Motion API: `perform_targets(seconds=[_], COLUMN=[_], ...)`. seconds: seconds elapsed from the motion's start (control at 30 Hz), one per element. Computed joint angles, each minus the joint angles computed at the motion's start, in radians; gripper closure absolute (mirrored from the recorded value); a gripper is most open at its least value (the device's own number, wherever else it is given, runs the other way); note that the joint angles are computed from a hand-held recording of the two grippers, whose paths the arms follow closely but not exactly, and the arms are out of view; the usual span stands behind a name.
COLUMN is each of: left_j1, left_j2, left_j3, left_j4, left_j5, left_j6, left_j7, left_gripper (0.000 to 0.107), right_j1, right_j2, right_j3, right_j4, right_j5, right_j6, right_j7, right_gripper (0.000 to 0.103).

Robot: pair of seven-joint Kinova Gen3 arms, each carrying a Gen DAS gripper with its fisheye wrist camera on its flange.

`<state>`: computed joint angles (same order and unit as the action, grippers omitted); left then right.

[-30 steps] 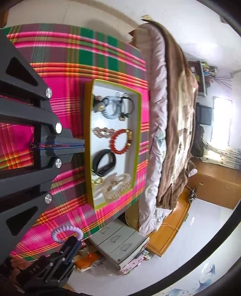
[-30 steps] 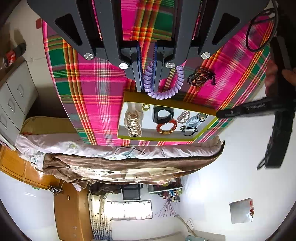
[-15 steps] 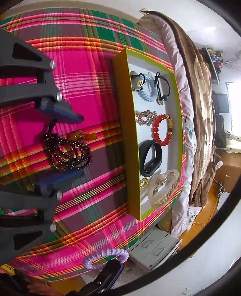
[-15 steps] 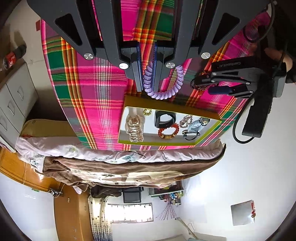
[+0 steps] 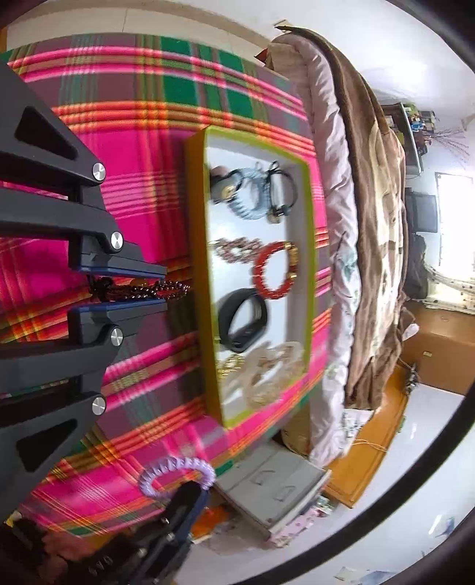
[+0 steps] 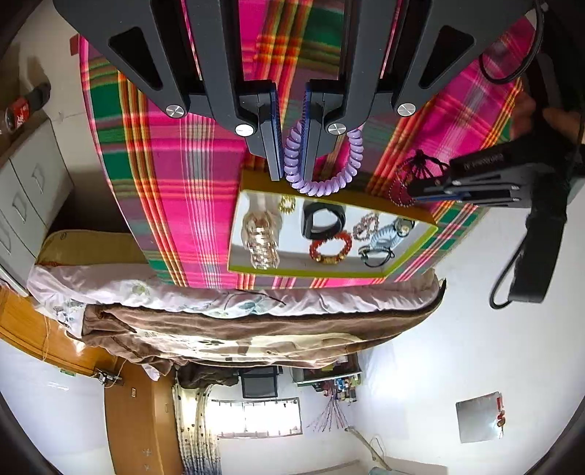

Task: Organize jewelry
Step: 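Carry both items into the white tray and open both grippers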

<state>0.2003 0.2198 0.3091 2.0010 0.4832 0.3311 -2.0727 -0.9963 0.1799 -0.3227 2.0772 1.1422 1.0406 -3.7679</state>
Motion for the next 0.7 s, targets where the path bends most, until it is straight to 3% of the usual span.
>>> perform_targets(seconds=[0.13,0.33,0.7], left_j1=[-0.05,-0.047,0.004], left_j2=[-0.013,-0.001,0.126], left_j3=[0.017,-0.02,-0.067], left_j4=[-0.034,-0.111,-0.235], left_j5=[0.058,0.068,-0.071], left_j6=[0.033,0.05,0.04], left_j7=[-0.06,-0.053,0.081], left_gripper=[0.096,0.096,0.096], right_j1=[0.024,0.083,0.189], right_j2=[-0.005,0.022,0.158], right_j3=[0.014,0.049,0.169], right_j4=[-0.022,-0.078,-0.244], right_j5=[0.023,0.043,-0.032], right_j6=[-0.018,-0.082,-0.218], right_j7=[0.036,0.123,0.351], right_gripper=[0.094,0.094,0.094])
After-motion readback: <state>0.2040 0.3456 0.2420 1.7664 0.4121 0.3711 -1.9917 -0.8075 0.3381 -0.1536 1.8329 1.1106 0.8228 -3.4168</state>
